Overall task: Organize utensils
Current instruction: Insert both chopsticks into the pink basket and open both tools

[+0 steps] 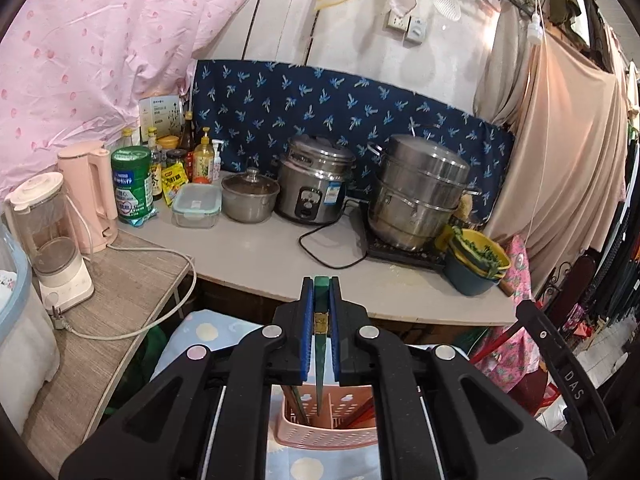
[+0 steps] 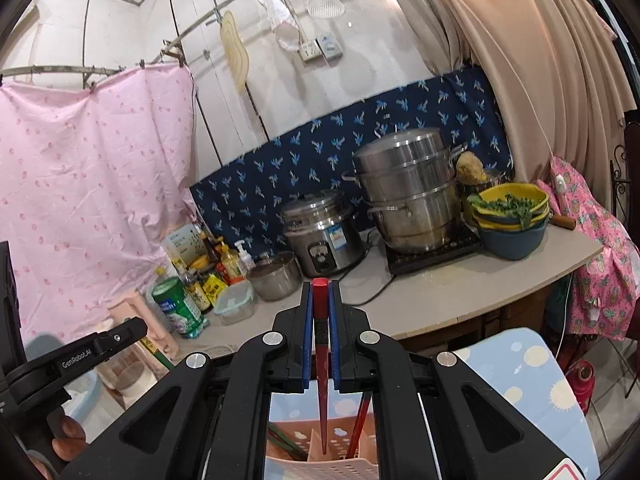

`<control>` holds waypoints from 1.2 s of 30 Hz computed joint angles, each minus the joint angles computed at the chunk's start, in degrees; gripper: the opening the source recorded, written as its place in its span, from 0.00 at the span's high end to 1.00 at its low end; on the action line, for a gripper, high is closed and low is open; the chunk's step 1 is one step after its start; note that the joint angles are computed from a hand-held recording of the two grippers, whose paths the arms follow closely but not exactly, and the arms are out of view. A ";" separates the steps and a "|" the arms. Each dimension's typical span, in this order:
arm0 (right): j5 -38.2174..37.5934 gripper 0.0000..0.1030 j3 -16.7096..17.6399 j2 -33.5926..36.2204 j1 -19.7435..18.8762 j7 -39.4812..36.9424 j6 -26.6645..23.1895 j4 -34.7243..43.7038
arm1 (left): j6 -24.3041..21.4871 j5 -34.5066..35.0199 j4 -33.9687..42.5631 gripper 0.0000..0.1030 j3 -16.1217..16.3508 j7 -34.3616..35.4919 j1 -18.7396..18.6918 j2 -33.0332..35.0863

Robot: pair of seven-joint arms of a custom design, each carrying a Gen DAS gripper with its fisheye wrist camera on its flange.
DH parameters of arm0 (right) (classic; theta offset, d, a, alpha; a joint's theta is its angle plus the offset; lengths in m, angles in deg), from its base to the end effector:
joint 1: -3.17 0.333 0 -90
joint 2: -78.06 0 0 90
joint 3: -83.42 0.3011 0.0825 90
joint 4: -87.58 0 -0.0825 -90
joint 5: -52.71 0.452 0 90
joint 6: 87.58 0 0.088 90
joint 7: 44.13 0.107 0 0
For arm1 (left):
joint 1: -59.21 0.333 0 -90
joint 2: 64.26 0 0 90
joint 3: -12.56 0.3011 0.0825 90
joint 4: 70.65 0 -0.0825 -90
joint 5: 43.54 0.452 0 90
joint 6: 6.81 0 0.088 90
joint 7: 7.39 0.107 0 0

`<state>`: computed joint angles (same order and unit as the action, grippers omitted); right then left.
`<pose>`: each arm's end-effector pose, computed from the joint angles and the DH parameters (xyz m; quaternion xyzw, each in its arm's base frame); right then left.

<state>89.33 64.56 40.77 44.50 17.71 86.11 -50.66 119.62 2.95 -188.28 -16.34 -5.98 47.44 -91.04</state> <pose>0.4740 0.1156 0.6280 -0.6234 0.5024 -0.1815 0.5710 0.3983 -0.3718 0.6595 -0.7319 0.4355 -0.3755 0.3655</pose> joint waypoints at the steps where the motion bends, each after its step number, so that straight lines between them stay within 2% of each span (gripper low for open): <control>1: 0.01 0.93 -0.14 0.47 0.12 -0.18 -0.04 -0.33 | 0.23 -0.17 -0.45 0.93 0.19 -0.04 -0.05 0.02; 9: 2.84 0.93 -0.07 5.06 -0.41 -1.67 -2.27 -0.87 | 2.95 -1.98 -2.42 0.93 1.63 -0.61 -0.61 2.43; 12: 3.96 0.93 1.29 6.15 -1.87 -2.46 -3.23 -0.52 | 3.60 -2.21 -2.79 0.93 1.89 -1.00 -0.87 2.89; 14: 4.77 0.91 2.03 6.50 -2.90 -3.00 -4.32 -0.39 | 4.03 -2.39 -3.01 0.90 2.07 -1.52 -1.00 2.96; 15: 5.36 0.89 2.35 6.53 -3.29 -3.46 -4.43 -0.43 | 4.37 -2.67 -3.09 0.85 2.27 -1.20 -1.20 3.02; 16: 5.49 0.88 3.07 6.52 -4.14 -3.49 -4.67 -0.58 | 4.06 -2.83 -2.99 0.80 2.21 -0.89 -1.33 3.15; 21: 6.35 0.82 5.05 4.68 -6.57 -4.44 -5.38 -2.30 | 1.87 -2.36 -2.39 0.76 1.52 -0.54 -1.86 3.68; 26: 4.92 0.81 6.40 2.05 -8.00 -3.78 -5.44 -4.44 | -0.70 -2.28 -2.01 0.73 0.82 -0.32 -3.03 3.61; 31: 2.05 0.72 7.51 -2.14 -9.42 -1.96 -5.74 -7.71 | -3.41 -1.99 -2.05 0.67 0.00 0.08 -4.37 2.90; 36: -3.04 0.65 9.17 -8.39 -11.81 0.83 -6.45 -12.81 | -6.46 -2.87 -2.51 0.65 -0.93 0.26 -6.10 1.94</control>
